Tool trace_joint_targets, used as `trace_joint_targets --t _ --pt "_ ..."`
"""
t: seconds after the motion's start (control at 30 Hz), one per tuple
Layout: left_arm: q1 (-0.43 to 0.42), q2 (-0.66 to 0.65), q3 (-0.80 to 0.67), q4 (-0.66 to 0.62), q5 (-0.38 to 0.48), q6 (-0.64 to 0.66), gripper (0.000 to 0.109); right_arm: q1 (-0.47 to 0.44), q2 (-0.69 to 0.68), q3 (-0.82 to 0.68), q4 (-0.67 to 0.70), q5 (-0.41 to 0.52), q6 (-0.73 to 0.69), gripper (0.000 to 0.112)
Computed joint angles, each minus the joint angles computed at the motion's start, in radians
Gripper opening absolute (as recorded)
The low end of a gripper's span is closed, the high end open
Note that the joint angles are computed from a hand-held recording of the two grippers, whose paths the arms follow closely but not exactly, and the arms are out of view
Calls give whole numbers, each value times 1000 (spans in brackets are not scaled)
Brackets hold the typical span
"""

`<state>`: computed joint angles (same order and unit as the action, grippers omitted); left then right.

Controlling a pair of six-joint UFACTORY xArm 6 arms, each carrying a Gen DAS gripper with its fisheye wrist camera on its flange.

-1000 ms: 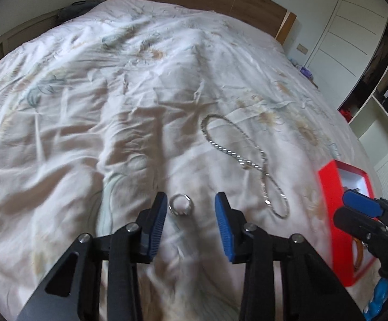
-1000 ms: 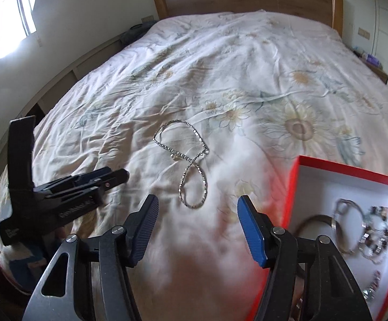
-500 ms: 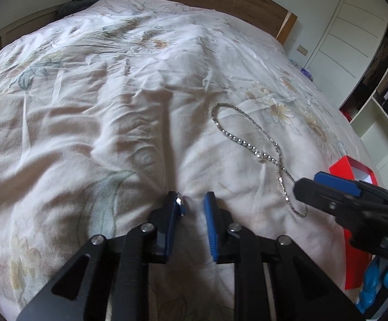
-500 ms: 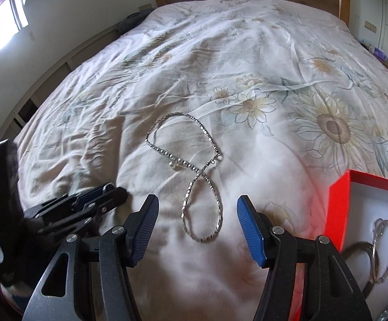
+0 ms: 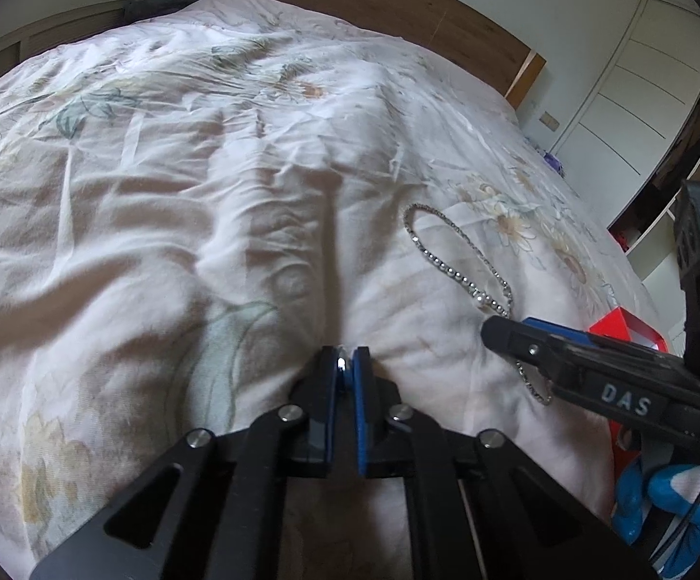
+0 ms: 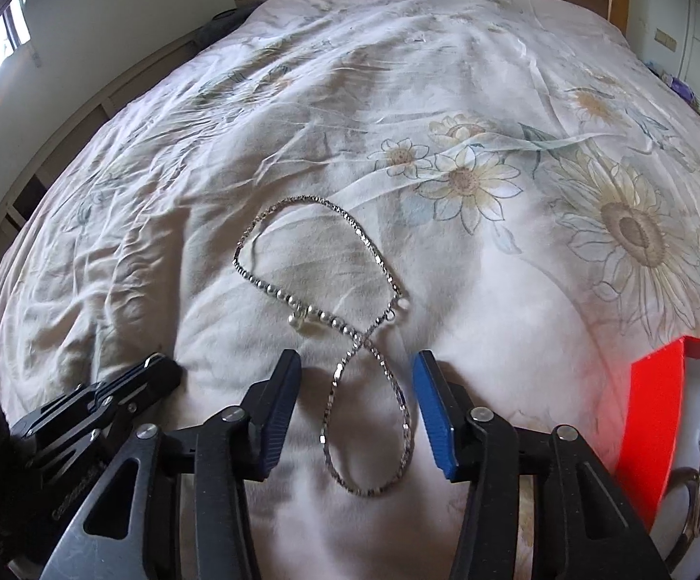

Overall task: Organize jewelry
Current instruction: 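Grasp the silver chain necklace with the right tool and lift it, then carry the necklace with the right tool over the red box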

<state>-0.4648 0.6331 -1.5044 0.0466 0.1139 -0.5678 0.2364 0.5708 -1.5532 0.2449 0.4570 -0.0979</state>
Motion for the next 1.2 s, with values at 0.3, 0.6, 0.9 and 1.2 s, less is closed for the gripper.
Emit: trace_joint_targets --t 0.3,0.6,0.9,1.2 --pt "9 -10 -6 167 38 -130 6 0 36 -40 27 18 -45 10" --pt "14 -16 -16 305 68 -242 6 6 -19 49 109 -57 -104 3" --pt "13 -36 -24 458 121 -376 6 19 -140 179 232 -123 -224 3" --pt "-4 -89 -25 642 200 -540 6 20 -271 269 301 -142 -287 3"
